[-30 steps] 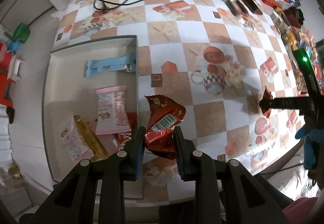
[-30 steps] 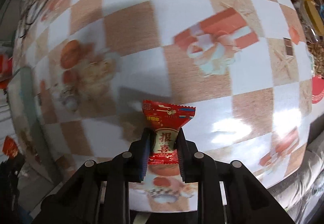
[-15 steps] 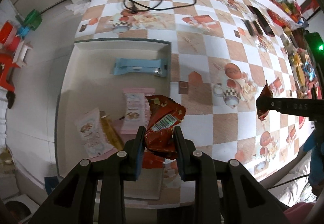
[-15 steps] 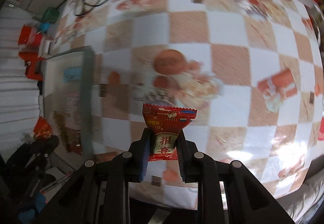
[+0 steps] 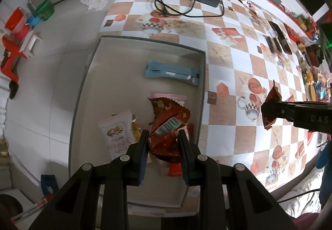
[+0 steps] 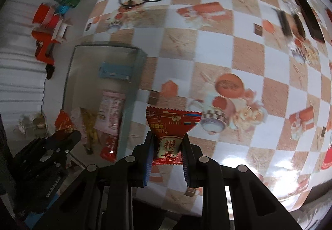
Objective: Organize snacks
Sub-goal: 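Carry the red foil packet and red candy over the white tray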
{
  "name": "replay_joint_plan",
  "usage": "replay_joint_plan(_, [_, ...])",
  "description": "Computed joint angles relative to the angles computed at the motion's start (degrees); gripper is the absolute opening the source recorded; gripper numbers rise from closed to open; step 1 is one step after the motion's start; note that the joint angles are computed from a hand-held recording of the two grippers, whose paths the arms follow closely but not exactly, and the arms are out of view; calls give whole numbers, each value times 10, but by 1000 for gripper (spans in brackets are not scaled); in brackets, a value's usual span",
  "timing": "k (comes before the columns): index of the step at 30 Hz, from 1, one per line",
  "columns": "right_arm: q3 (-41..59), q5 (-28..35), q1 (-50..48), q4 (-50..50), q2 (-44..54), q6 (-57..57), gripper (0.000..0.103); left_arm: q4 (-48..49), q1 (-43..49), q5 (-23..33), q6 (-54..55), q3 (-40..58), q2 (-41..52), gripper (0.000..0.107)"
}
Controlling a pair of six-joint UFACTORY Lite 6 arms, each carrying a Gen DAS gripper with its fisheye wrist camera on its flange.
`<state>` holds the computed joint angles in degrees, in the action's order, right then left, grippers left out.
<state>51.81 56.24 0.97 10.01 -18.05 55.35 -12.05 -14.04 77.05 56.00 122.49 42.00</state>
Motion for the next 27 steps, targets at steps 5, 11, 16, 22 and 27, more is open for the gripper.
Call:
replay_joint_plan(5, [71,0,19,-5,70,-10,26,-1,10,18,-8,53,36,30])
replay_joint_plan(11, [143,5,34,-9,141,-24,26,-2,22,43,-21,121,81,30])
replay_joint_plan(16, [197,12,46,-11,191,-33,26,-3,31,71,-34,195,128,30])
replay_joint_plan(22, [247,23,56,-15,234,-38,26,-3,36,87,-40,253,163,30])
replay_joint_plan(27, [281,32,61,-19,261,-44,26,-5,41,105,-46,302,192,30])
